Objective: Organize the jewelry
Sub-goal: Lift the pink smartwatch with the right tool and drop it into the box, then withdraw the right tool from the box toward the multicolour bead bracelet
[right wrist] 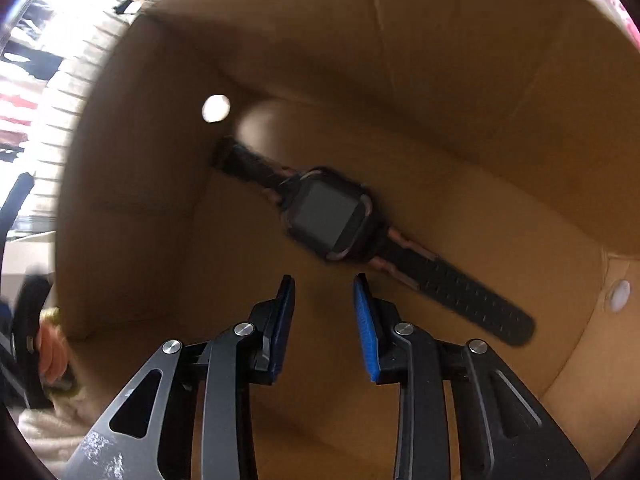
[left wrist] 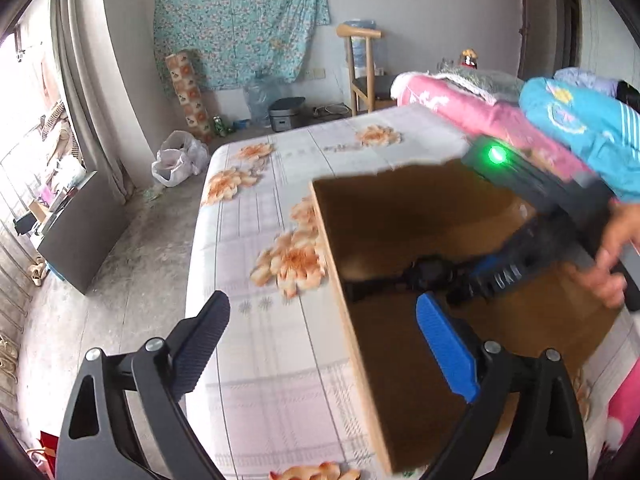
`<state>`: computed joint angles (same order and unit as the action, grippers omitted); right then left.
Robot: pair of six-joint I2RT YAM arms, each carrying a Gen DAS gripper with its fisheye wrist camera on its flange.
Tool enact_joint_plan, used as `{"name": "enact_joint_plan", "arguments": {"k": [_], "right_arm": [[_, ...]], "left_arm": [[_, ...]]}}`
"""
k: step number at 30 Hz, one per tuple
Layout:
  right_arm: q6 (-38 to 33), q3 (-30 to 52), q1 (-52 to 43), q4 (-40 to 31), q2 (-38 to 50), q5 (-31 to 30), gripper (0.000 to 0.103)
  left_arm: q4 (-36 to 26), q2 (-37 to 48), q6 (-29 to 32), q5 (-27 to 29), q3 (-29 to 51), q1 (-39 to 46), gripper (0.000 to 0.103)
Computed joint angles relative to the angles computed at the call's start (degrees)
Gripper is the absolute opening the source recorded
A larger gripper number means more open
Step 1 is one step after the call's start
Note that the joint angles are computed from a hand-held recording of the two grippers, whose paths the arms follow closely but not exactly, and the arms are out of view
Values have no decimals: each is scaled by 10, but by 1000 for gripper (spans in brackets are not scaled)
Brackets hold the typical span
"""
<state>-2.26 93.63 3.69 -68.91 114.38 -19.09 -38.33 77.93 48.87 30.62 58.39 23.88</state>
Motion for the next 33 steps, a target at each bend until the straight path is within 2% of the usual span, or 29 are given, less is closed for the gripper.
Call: {"name": "enact_joint_plan", "arguments": {"k": [4,8,14,17,19,21,23,25,26,27,29,31,32,33], "right_arm": [[42,29,-18,10,18,-30,28],[83,14,-36,39,12,-59,29],[143,-38,-69,118,-15,-108,29],[150,-52,-74,132,-35,-103,35],[151,-64,-81,129,-60,-116,35],[146,-87,-86,135,-109,-117,38],[121,-116,-105,138,-175,-104,46],[115,-142,-106,140,-258,-81,49],[103,-159,-116,137,-307,-73,55],[98,-170,-118,131,-350,-63,59],[90,-181,-117,116,-437,-30,75],[81,-208,-90,101,-537,35,86],[62,-238,-97,112,-570,49,93],[56,-267,-75,117,-618,88,96]], "left_arm": [[6,-8,26,8,-34,29,97],[-19,-11,51,35,-49,67,97],[-95,0,86,93,-26,125,97],[-130,-3,121,128,-23,164,97],[-159,-7,159,150,-26,200,97],[-189,-3,205,164,-28,232,97],[-215,2,241,162,-32,256,97],[-229,4,267,146,-52,277,97],[-225,2,276,132,-69,284,97],[-217,-3,277,120,-82,284,97],[-174,-31,272,79,-137,274,97],[-136,-56,284,60,-185,264,97],[-107,-78,287,49,-216,258,97],[-79,-100,281,36,-241,248,97]]}}
